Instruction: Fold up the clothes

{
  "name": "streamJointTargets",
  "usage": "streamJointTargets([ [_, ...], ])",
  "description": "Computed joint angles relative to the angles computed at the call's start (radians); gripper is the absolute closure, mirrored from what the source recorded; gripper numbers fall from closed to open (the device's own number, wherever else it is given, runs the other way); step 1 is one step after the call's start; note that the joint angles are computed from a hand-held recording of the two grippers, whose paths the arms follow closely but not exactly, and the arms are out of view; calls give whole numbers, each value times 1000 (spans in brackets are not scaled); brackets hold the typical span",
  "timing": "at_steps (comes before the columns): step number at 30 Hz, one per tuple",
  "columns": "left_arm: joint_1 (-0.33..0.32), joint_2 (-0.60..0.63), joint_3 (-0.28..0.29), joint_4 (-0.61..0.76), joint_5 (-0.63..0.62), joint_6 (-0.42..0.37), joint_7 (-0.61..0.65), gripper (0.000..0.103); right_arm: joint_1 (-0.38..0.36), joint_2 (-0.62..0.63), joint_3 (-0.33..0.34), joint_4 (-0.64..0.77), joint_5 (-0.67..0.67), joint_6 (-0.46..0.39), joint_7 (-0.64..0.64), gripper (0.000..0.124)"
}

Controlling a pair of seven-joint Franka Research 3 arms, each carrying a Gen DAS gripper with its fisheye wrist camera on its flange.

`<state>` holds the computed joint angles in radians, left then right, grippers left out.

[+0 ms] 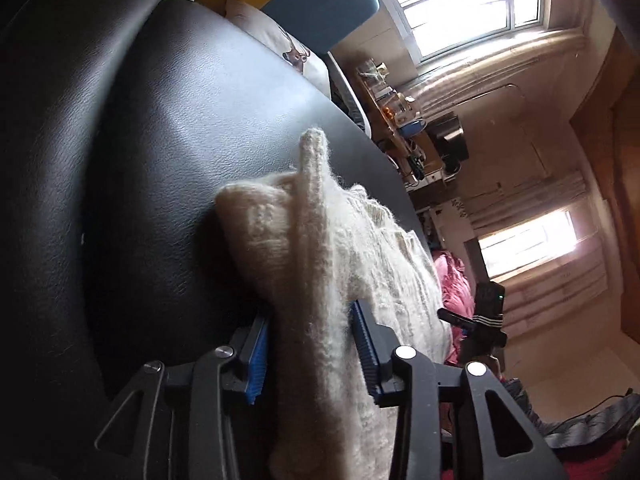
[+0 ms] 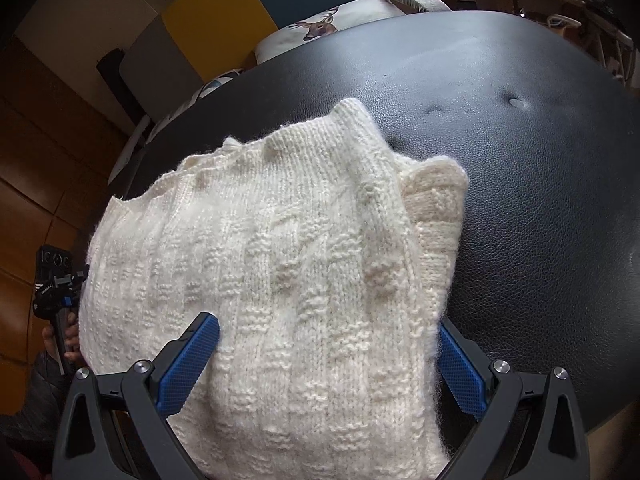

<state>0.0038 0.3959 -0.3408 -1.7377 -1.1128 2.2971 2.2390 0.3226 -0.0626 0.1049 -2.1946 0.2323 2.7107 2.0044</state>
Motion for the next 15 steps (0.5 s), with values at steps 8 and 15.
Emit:
streamJointTargets([
  [8,-97,-67,24,-51,195,260,-182,89,-2,9,7,22,-85,-34,50,21],
  [15,-85,-60,21,15,368,335,-401,90,22,36,11,68,-60,-61,-55,21],
])
